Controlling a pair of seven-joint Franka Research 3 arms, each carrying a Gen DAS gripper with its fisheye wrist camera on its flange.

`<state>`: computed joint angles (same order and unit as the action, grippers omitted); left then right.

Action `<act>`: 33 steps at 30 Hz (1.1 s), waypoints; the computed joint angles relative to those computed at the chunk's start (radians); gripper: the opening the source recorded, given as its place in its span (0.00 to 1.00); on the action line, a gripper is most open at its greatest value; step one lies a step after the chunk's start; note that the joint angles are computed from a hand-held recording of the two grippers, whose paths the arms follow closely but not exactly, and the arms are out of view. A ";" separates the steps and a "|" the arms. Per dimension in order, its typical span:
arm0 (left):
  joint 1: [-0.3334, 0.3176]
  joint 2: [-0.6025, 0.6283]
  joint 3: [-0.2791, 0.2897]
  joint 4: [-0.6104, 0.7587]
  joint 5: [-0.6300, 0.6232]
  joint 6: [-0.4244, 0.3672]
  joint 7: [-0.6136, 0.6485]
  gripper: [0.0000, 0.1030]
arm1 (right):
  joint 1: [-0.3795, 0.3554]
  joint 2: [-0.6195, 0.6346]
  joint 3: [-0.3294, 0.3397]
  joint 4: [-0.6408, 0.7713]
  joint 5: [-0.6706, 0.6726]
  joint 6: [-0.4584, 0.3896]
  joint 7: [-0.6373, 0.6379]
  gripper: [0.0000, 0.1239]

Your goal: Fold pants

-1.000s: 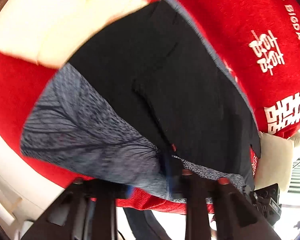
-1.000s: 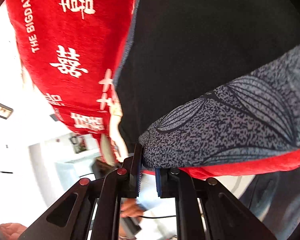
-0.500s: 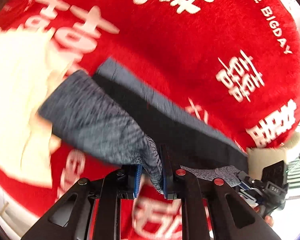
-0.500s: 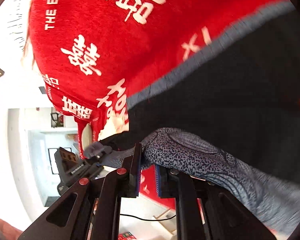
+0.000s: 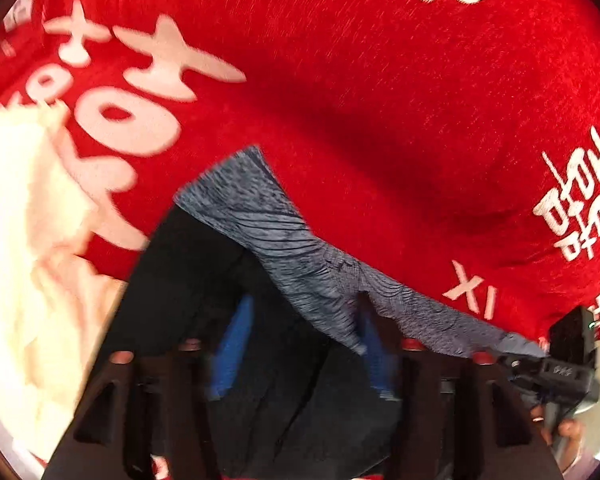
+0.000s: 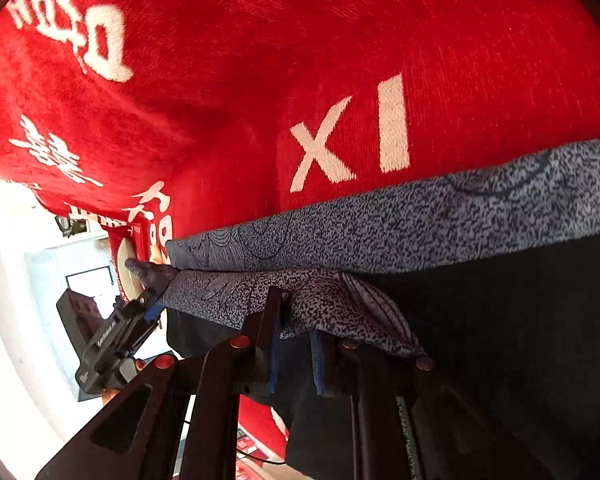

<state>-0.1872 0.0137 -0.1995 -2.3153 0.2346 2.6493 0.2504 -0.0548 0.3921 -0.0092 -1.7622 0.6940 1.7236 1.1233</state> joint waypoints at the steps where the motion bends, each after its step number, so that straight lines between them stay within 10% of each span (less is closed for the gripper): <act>1: -0.004 -0.013 -0.002 0.011 0.056 -0.050 -0.043 0.80 | 0.000 0.001 0.001 0.011 -0.009 -0.011 -0.005 0.16; 5: -0.018 -0.059 -0.015 0.034 0.080 -0.179 -0.022 0.80 | -0.008 -0.008 0.006 0.064 -0.023 -0.056 -0.069 0.57; 8: -0.049 -0.037 -0.038 0.088 0.032 -0.251 0.064 0.80 | -0.003 -0.077 -0.004 0.032 -0.030 -0.014 -0.106 0.64; 18: -0.181 0.222 -0.140 0.344 -0.209 -0.143 0.313 0.80 | -0.036 -0.497 -0.112 -0.363 -0.332 0.229 -0.176 0.64; 33: -0.348 0.545 -0.173 0.754 -0.219 -0.222 0.490 0.80 | -0.439 -0.855 -0.296 -0.747 -0.628 0.269 -0.030 0.64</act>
